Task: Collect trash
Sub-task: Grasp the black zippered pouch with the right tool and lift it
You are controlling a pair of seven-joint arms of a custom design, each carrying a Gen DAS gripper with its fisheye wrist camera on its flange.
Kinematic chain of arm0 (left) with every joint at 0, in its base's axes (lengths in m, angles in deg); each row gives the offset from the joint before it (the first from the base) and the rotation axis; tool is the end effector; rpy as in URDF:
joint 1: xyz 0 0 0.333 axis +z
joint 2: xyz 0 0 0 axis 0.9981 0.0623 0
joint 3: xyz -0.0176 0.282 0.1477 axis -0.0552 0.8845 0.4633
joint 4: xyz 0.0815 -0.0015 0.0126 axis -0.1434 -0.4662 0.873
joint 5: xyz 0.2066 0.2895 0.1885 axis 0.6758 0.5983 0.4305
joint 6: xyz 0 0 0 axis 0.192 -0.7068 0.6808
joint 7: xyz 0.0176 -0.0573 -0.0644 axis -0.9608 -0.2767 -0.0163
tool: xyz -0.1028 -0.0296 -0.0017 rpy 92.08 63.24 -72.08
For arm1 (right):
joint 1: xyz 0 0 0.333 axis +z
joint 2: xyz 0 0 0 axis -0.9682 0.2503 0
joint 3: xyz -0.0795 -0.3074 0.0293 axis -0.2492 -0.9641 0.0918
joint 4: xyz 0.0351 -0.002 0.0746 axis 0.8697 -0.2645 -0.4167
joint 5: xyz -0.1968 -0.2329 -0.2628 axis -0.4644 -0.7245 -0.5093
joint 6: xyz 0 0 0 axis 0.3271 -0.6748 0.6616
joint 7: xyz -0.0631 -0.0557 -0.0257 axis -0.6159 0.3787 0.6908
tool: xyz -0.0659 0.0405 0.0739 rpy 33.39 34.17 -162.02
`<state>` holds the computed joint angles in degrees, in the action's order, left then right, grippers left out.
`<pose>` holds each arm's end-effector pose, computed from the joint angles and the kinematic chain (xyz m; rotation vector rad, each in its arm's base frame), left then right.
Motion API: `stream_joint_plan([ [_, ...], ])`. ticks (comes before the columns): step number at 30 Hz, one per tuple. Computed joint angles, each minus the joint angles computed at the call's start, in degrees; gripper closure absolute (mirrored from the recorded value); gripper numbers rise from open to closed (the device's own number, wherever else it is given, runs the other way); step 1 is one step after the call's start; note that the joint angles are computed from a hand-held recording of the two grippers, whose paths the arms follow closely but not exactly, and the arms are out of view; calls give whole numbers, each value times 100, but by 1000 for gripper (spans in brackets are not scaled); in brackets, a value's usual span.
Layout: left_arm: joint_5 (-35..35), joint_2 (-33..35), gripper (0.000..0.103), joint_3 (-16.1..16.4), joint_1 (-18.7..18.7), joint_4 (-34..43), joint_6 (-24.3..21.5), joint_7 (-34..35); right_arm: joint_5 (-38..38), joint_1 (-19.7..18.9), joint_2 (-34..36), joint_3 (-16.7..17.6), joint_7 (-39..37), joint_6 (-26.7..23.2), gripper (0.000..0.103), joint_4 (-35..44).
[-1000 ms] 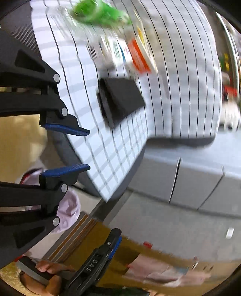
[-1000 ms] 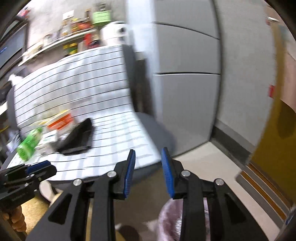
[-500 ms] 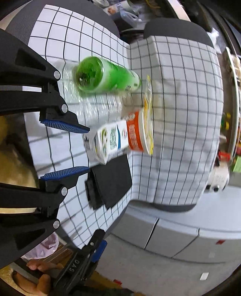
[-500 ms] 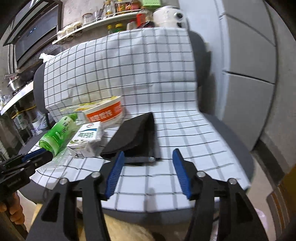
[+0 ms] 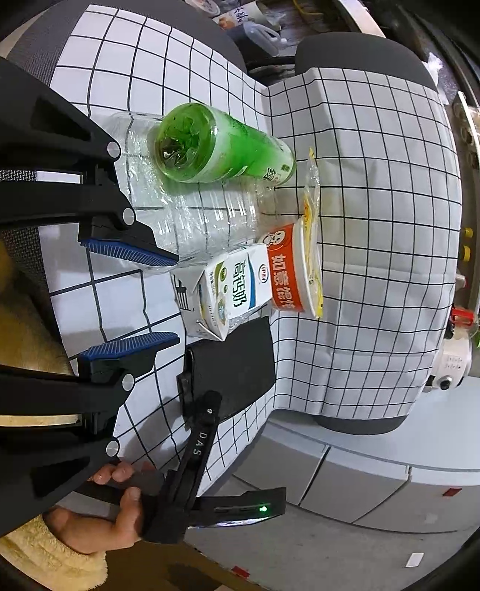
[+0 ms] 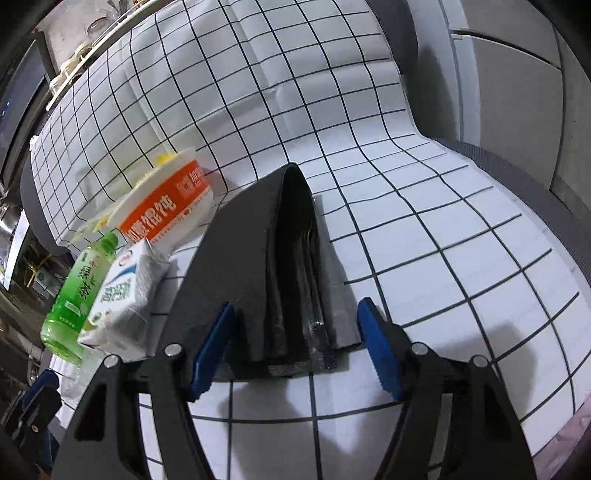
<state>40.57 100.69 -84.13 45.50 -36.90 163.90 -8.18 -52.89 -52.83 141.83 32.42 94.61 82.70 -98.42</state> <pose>0.5568 -0.5055 0.3167 -2.0366 1.1998 -0.7759 0.7513 0.3692 0.3082 -2.0394 1.2349 -0.1240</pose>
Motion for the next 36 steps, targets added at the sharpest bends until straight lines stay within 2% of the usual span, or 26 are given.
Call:
stream_joint_plan([
  [2, -46, 36, 64, -14, 12, 42, 20, 16, 73, -39, -110, 78, -107, 144, 58, -233],
  [3, -62, 49, 64, -17, 17, 57, 45, 25, 116, -72, -121, 123, -165, 157, 64, -264],
  [5, -83, 77, 64, -12, -14, 110, 21, 53, 189, -322, -227, 457, -347, 269, 80, -477],
  [8, -98, 106, 64, -6, -72, 188, -31, 115, 676, -467, -704, 596, -1079, 761, 92, -1170],
  [12, -108, 186, 64, 0, -137, 344, -21, 226, 1011, -772, -1402, 737, -1891, 949, 93, -2025],
  [18, -209, 473, 64, 35, -233, 812, 127, 619, 1310, -1131, -2163, 490, -2368, -197, 93, -2735],
  [20, -268, 581, 64, 70, -274, 993, 166, 759, 1349, -1163, -2253, 364, -2422, -542, 89, -2831],
  [22, -334, 667, 64, 109, -314, 1143, 189, 884, 1426, -1090, -2310, 268, -2510, -305, 85, -3034],
  [26, -448, 778, 64, 194, -424, 1353, 116, 1057, 1728, -1050, -2336, 281, -2508, 138, 57, -3302],
  [30, -546, 807, 64, 238, -465, 1405, 59, 1107, 2262, -1178, -2393, 460, -2597, 340, 56, -3567],
  [36, -644, 897, 64, 261, -493, 1547, 36, 1230, 2507, -1190, -2298, 432, -2273, -7, 55, -3545],
])
